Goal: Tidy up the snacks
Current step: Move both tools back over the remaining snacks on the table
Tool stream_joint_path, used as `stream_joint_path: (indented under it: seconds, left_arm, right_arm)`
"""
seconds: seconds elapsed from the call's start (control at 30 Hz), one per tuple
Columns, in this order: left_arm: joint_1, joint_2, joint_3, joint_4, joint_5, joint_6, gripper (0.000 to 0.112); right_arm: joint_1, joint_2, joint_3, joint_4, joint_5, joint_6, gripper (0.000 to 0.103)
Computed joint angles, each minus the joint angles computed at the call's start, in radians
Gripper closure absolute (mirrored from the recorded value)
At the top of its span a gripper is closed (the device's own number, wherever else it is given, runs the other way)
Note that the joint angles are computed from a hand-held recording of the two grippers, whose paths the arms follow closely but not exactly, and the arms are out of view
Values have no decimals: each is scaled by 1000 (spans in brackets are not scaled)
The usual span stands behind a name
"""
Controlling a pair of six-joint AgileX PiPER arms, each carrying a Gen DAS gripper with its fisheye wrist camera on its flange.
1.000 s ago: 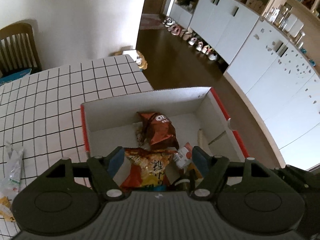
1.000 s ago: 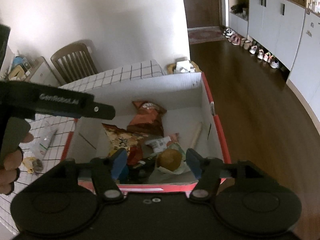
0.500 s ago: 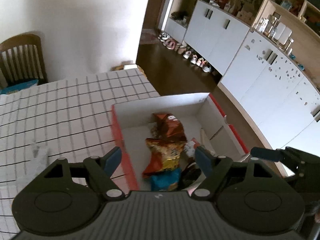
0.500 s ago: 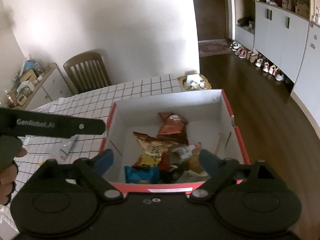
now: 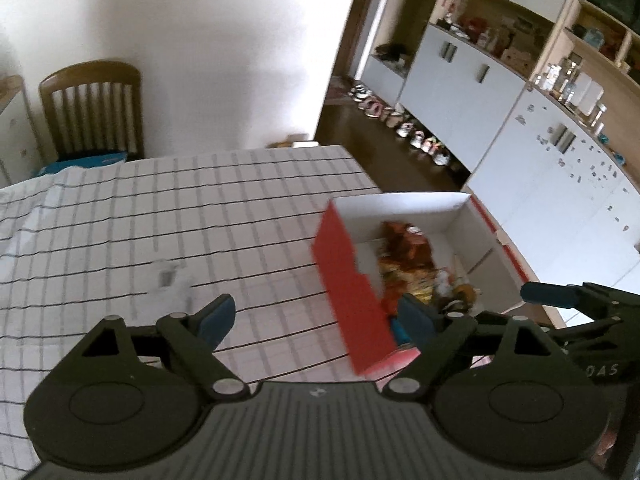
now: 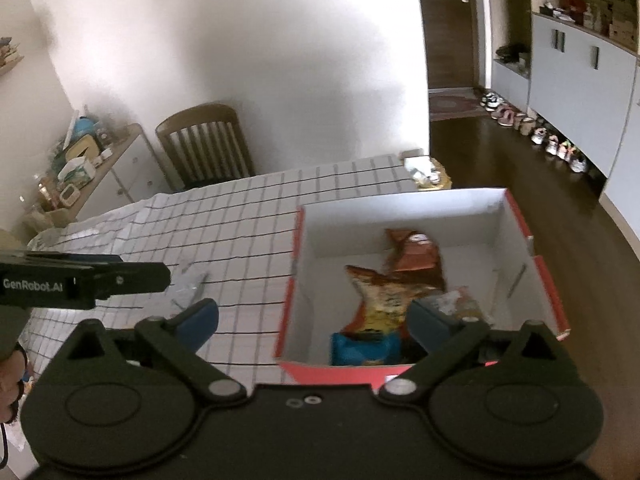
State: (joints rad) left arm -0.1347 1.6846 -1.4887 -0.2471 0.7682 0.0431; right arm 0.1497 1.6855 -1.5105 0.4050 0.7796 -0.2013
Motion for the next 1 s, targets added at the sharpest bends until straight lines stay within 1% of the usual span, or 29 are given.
stream_joint_path:
  seconds: [0.07, 0.17, 0.43, 0.57, 0.73, 0.8, 0.9, 1.0]
  left_arm:
    - [41, -14, 27, -25, 2, 40, 23]
    - [113, -16, 49, -84, 29, 116, 23]
    - [279, -14, 121, -199, 8, 271, 23]
    - [350, 23, 124, -231, 18, 324, 23]
    - [408, 85, 134, -249, 5, 358, 23]
    - [432, 122, 129, -279, 15, 382, 23]
    - [436, 153, 133, -259, -11, 376, 23]
    - [441, 191, 127, -258, -14, 359, 23]
  right_arm:
    - [31, 5, -4, -9, -4, 22, 2]
    - [74, 13, -11, -29, -13, 63, 2]
    - [189, 84, -71, -103, -26, 210, 2]
    - [237, 130, -108, -129, -20, 267, 2]
    - [295, 193, -169, -151, 9, 316, 3]
    - [317, 218, -194, -158, 14, 320, 4]
    - [347, 265, -236, -152, 27, 299, 6]
    - [374, 319, -287, -142, 47, 272, 8]
